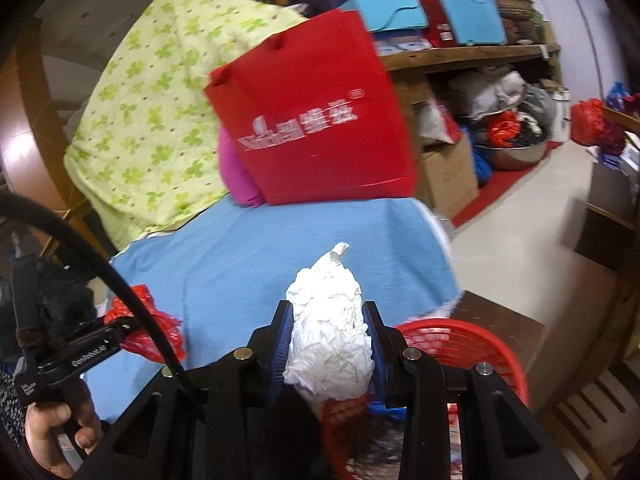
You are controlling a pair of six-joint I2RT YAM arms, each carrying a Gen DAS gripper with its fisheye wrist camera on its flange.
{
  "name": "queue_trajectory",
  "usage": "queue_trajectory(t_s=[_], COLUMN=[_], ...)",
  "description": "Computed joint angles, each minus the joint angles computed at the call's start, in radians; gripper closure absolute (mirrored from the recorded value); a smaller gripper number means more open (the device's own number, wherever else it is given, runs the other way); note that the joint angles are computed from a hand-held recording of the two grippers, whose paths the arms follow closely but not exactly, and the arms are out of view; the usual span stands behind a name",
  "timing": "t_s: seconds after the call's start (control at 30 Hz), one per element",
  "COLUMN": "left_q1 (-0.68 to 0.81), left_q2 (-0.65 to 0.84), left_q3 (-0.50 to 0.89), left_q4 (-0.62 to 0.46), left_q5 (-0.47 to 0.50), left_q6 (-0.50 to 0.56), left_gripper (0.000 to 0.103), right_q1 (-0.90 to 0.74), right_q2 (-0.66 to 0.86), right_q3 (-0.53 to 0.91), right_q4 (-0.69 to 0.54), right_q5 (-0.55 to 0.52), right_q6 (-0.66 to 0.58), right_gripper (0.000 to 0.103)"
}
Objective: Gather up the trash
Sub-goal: 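Carry both grippers over the red mesh basket beside the bed, then open the right gripper to drop the white tissue into the basket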
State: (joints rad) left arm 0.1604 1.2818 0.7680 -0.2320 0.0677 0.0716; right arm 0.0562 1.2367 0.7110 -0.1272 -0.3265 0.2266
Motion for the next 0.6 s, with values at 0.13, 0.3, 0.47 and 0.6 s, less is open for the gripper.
queue_trajectory(t_s=[0.13,0.3,0.47,0.6], left_q1=[-0.066,-0.157,-0.229,-0.274], left_q2=[0.018,0.032,0.060,0.076], left_q3=[0.017,0.036,0.062,0.072], left_q4=[-0.007,-0.010,-0.017,-0.017], left_q5=[-0.014,-0.044,-0.064,-0.079], left_q6=[-0.017,-0.039,-0.061,-0.070], left_gripper=[0.043,0.043,0.043,0.043], right_q1=[-0.107,-0.208,-0.240,-0.226], right_q2=[-0.013,0.043,0.162,0.272], right_q3=[-0.013,-0.031,-0.038,-0.017], right_q4=[-0.035,-0.033,0.021,0.067], right_q5=[-0.022,-0.044,-0.058,-0.027], right_q6=[-0.050,-0.100,-0.113,-0.092], right_gripper=[0.066,0.066,0.064,0.024])
